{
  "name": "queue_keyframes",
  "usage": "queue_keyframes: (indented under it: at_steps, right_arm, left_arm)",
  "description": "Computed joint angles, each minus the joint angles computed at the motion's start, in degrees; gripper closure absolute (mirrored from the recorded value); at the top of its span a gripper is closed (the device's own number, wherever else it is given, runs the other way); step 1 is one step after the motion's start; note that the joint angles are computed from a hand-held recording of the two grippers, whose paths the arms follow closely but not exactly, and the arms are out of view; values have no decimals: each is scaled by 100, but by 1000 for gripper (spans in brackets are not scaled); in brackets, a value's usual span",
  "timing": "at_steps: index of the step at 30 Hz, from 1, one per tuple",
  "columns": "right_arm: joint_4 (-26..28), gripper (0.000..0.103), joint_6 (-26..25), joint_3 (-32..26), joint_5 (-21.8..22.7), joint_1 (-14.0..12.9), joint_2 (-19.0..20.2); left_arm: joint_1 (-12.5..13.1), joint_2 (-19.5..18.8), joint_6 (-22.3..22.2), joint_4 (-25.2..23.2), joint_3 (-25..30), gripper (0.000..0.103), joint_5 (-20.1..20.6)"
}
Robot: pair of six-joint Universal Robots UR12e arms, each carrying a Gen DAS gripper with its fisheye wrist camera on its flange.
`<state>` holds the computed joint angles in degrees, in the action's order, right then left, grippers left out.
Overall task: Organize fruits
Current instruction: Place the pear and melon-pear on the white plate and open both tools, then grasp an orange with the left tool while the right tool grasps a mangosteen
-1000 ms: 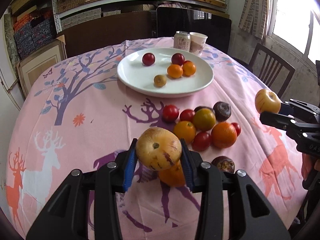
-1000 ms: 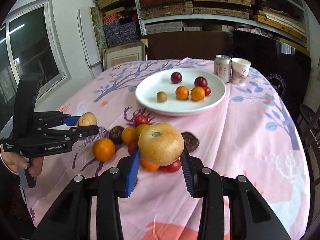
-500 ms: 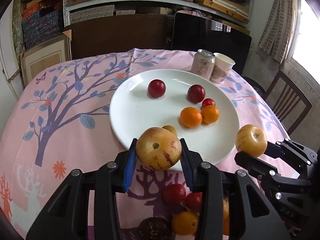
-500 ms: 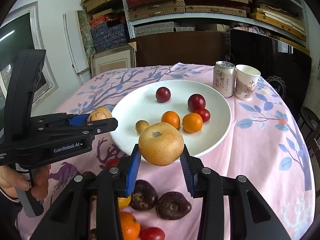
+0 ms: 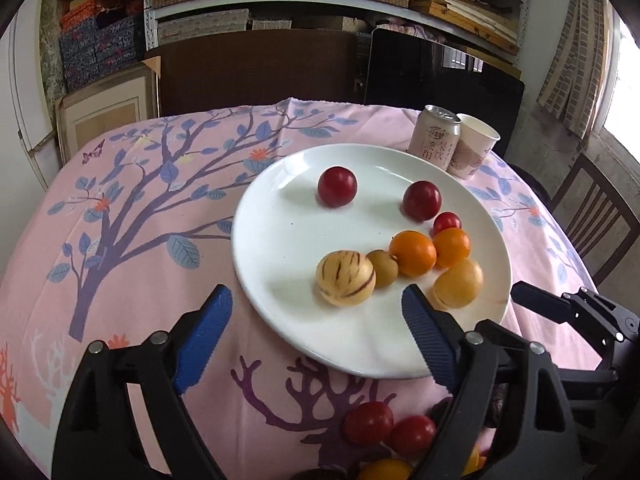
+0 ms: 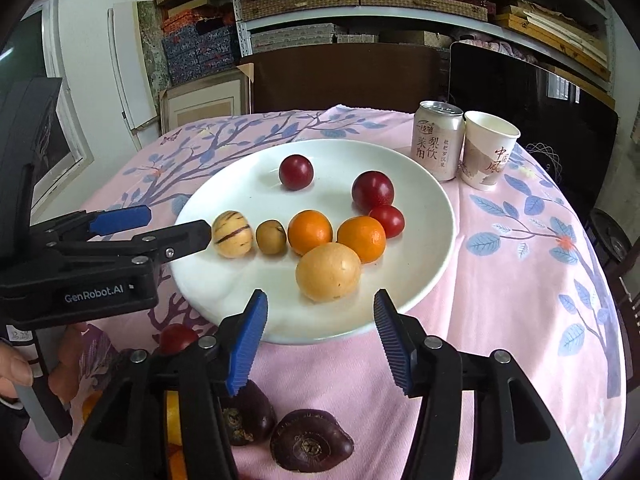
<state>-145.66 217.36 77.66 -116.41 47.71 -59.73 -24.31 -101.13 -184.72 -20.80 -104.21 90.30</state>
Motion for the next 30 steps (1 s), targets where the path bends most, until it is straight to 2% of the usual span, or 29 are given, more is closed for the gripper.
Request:
queue_keyframes:
  at_steps: [5, 9, 10, 12, 20, 23, 26, 28, 30]
  right_arm:
    - [-160, 43, 118, 322, 7, 63, -239]
    - [-148, 42, 228, 531, 29, 145, -396]
    - [-136, 42, 248, 572, 12, 171, -424]
    - [-119, 34, 302, 644, -51, 230, -471]
    - [-172, 31, 387, 828, -95, 475, -576]
    - [-243, 22, 436, 874, -226, 588, -588]
    - [-214, 20, 461, 886, -551, 705, -578]
    - [-273, 20, 486, 932, -432, 712, -604]
    - [-341, 20, 530, 977, -338, 719, -626]
  left_arm:
    - [-12, 248, 293, -15, -225, 19, 15]
    - [-7, 479, 364, -46, -470, 18, -41]
    - [-3, 537, 387, -42, -538, 18, -72]
    - [-6, 652, 442, -34, -679, 18, -103]
    - [-41, 1056, 556, -287, -1119, 18, -194]
    - [-53, 1180, 561, -485, -1239, 18, -222]
    - [-86, 1249, 525, -546, -1385, 19, -181]
    - [-99, 1238, 629, -604, -1439, 29, -225]
    - [-96, 1181, 705, -896, -1411, 52, -282]
